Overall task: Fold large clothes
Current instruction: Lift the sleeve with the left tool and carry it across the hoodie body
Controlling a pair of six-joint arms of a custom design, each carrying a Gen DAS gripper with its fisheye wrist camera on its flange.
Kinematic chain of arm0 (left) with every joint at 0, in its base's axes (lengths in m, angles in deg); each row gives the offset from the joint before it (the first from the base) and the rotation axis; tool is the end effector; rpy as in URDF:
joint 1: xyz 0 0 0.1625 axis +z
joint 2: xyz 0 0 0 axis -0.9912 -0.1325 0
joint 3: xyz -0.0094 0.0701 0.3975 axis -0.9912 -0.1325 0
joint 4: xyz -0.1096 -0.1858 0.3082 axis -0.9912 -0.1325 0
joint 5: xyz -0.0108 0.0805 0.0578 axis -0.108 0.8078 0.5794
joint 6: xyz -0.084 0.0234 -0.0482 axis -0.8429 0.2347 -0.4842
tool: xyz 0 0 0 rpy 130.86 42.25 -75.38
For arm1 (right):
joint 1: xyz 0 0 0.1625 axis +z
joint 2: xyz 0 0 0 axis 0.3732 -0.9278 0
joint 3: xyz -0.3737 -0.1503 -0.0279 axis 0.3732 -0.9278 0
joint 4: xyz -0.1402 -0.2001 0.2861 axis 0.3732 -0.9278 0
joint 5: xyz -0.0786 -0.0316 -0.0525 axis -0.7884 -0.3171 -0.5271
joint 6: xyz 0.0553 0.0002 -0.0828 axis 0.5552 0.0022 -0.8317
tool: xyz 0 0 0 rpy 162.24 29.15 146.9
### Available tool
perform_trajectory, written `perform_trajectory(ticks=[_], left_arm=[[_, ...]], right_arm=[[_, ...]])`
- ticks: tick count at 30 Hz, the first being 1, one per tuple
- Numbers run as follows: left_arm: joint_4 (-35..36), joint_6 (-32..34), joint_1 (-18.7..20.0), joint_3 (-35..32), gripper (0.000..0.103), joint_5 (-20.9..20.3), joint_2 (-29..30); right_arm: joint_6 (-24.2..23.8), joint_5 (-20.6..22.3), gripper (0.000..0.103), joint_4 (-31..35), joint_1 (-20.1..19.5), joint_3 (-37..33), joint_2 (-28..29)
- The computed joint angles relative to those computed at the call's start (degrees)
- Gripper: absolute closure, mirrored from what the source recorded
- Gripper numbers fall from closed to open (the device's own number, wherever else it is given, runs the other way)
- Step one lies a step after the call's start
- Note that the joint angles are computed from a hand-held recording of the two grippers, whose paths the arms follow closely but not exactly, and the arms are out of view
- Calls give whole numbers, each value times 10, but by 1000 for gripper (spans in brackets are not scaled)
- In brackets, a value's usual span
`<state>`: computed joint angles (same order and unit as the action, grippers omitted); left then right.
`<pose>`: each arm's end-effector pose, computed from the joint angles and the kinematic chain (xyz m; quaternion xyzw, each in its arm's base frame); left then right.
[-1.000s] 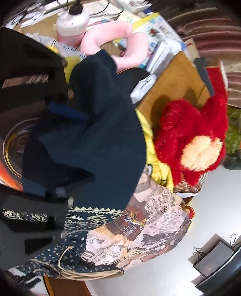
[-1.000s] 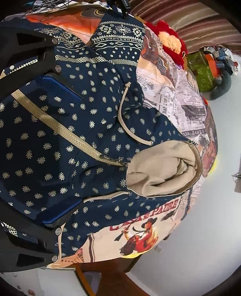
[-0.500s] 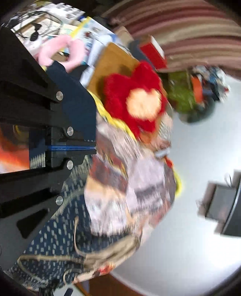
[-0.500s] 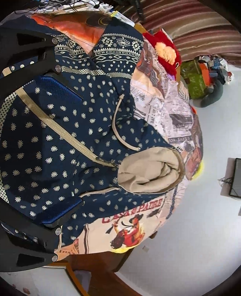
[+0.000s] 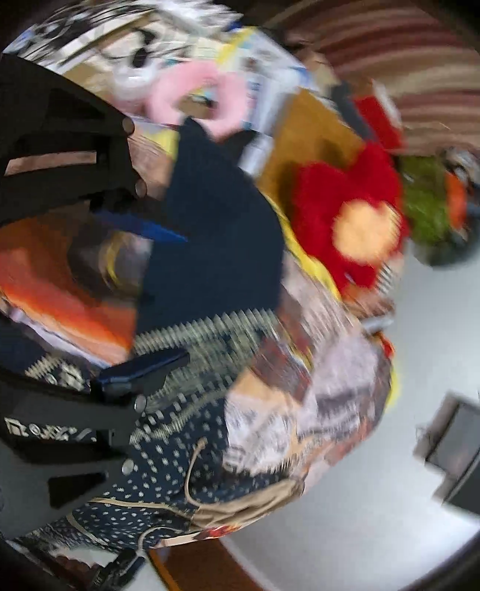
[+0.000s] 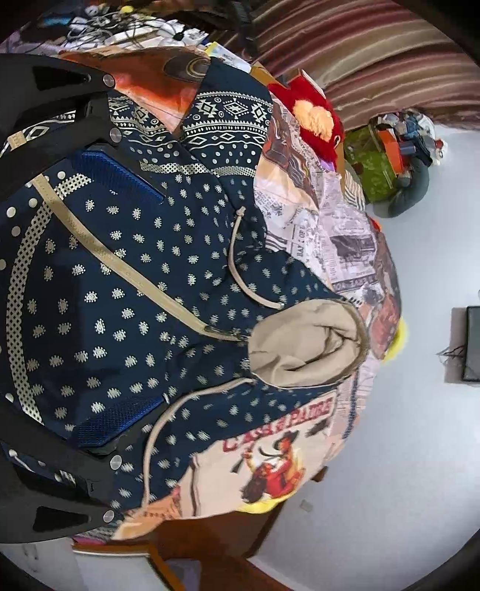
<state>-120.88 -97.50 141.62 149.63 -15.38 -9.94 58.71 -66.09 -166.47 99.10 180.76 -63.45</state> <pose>-0.0615 -0.4844 0.3945 0.0714 0.9336 -0.2542 0.2423 0.2911 -0.3824 0.1714 0.0492 -0.8811 0.3019 0.3606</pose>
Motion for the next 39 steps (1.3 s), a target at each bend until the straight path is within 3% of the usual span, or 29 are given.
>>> perform_trajectory(ticks=[2, 7, 9, 13, 15, 17, 20, 22, 24, 25, 34, 39], left_arm=[[11, -30, 32, -10, 42, -23, -4], [4, -78, 137, -47, 42, -189, 14], [-22, -82, 156, -49, 42, -223, 24], [-68, -72, 167, -59, 42, -228, 52], [-84, -77, 168, -69, 43, -198, 68], [-80, -88, 159, -77, 48, -146, 81], [-94, -71, 136, -74, 70, -95, 92], [-99, -42, 100, -64, 98, -26, 92], [-112, -4, 60, -52, 99, 36, 93], [-122, 4, 45, -46, 99, 45, 89], [-170, 86, -96, -31, 99, -25, 69], [-159, 95, -153, -35, 99, -93, 111]], right_arm=[[23, 16, 2, 16, -10, -4, 0], [48, 42, 2, 29, -26, -11, 9], [50, 41, 2, 37, -28, -18, 18], [45, 36, 2, 55, -28, -29, 31], [40, 34, 2, 61, -27, -32, 36], [36, 32, 2, 65, -26, -33, 37], [32, 26, 2, 65, -23, -32, 38], [29, 27, 2, 61, -21, -28, 35], [28, 20, 2, 59, -18, -24, 31], [28, 16, 2, 60, -16, -23, 29], [48, 8, 2, 26, 2, 17, -15], [49, -7, 2, 5, 14, 45, -48]])
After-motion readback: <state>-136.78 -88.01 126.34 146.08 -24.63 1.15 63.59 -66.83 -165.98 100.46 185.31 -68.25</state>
